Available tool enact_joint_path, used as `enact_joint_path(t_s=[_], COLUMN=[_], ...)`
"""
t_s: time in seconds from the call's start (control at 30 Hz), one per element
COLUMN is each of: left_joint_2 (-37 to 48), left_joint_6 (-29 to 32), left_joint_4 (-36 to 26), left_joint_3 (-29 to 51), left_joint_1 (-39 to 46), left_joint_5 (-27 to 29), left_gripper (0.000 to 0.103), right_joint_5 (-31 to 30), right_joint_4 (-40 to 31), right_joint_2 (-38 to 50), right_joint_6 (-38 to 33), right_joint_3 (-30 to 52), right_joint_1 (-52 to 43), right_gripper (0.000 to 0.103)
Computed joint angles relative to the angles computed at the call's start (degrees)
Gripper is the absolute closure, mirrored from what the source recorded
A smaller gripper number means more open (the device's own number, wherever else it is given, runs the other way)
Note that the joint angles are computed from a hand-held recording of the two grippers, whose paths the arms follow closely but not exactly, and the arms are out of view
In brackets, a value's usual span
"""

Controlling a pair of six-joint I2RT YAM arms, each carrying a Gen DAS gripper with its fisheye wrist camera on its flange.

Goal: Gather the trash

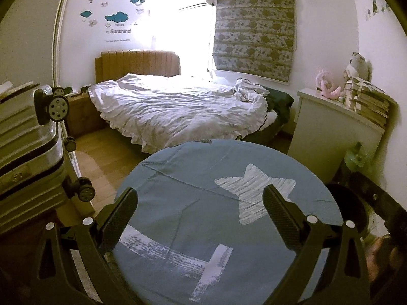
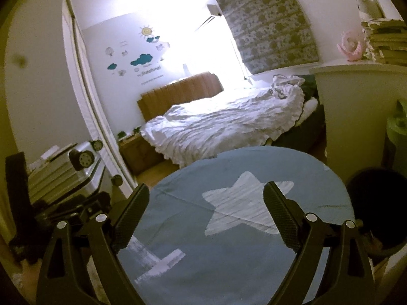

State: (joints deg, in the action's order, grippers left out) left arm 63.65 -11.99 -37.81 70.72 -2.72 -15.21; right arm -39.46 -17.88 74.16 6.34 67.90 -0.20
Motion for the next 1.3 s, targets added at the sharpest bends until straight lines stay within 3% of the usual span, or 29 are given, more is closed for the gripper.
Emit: enact_joint_path(t_s=[1.3], left_joint_2=[-0.7], left_joint_6=[-0.9], left_joint_4=[-0.2], left_joint_3=[-0.8], left_joint_1=[-1.7], left_joint_5=[-1.4], left_gripper=[0.005], right_joint_5=[1.1], right_joint_4=[1.0], right_joint_2=[0.2], right_joint_6=[-1.0], right_joint_3=[-2.1], right_joint_1=[1.4], right_gripper=[0.013])
